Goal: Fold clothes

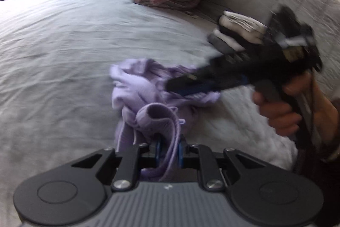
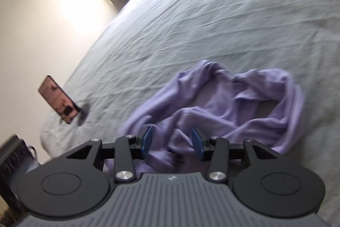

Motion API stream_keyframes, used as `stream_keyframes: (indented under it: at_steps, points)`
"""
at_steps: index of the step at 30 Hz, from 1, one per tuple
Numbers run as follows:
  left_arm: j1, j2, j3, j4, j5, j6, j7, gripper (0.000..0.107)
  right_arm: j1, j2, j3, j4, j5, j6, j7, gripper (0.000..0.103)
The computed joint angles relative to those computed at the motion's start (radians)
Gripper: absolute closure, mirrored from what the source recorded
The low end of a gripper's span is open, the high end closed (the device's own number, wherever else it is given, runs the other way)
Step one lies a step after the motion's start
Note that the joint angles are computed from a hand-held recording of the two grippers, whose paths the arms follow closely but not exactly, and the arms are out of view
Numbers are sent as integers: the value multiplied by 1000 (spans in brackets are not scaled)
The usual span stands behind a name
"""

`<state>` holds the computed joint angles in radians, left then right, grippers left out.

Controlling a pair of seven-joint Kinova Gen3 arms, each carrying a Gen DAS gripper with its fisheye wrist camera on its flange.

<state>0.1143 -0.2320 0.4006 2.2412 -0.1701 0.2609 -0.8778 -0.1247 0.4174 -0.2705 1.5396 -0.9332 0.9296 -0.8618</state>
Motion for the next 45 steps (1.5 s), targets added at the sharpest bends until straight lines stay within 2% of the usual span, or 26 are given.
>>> stream_keyframes:
  at_steps: [1,4,7,10,16,20,24,28,30,31,33,37,41,45]
  points:
    - [12,13,6,-6,-8,7,-5,92,1,8,-6,-1,-14,7,-3,57]
    - [-22,41,81,-21,-71,24,43,92,-5,14,-15,13,-43,-16,6,57]
    - [14,62,61,-31,-96,30,56,92,-9,19,-17,22,-59,-35,1,57]
    - [44,64,28,-32,-102,32,70,92,12,33,-23,18,-98,-17,-7,57]
    - [65,64,8,-34,-126,35,96,91,53,45,-27,20,-178,20,16,57]
    - [86,40,-31,-16,-91,24,79,87,68,56,-25,16,-214,59,27,55]
    - [48,16,-11,-2,-69,13,97,83,64,61,-21,9,-221,95,46,54]
    - [6,14,25,-1,-67,9,122,82,26,46,-15,22,-194,58,68,54]
    - [-30,15,69,-8,-94,21,149,82,7,35,-17,35,-184,22,96,72]
    - [-41,14,82,-11,-105,30,162,83,9,32,-24,44,-192,12,124,90]
    - [-52,9,94,-16,-122,44,183,82,20,13,-34,77,-227,-14,187,96]
    - [-116,-30,130,-2,-151,56,269,83,33,-37,-20,134,-302,-79,283,97]
    - [-156,-82,110,29,-118,51,313,84,51,-70,14,166,-337,-82,310,97]
    - [-155,-129,64,58,-60,44,294,84,68,-116,41,214,-360,-65,355,97]
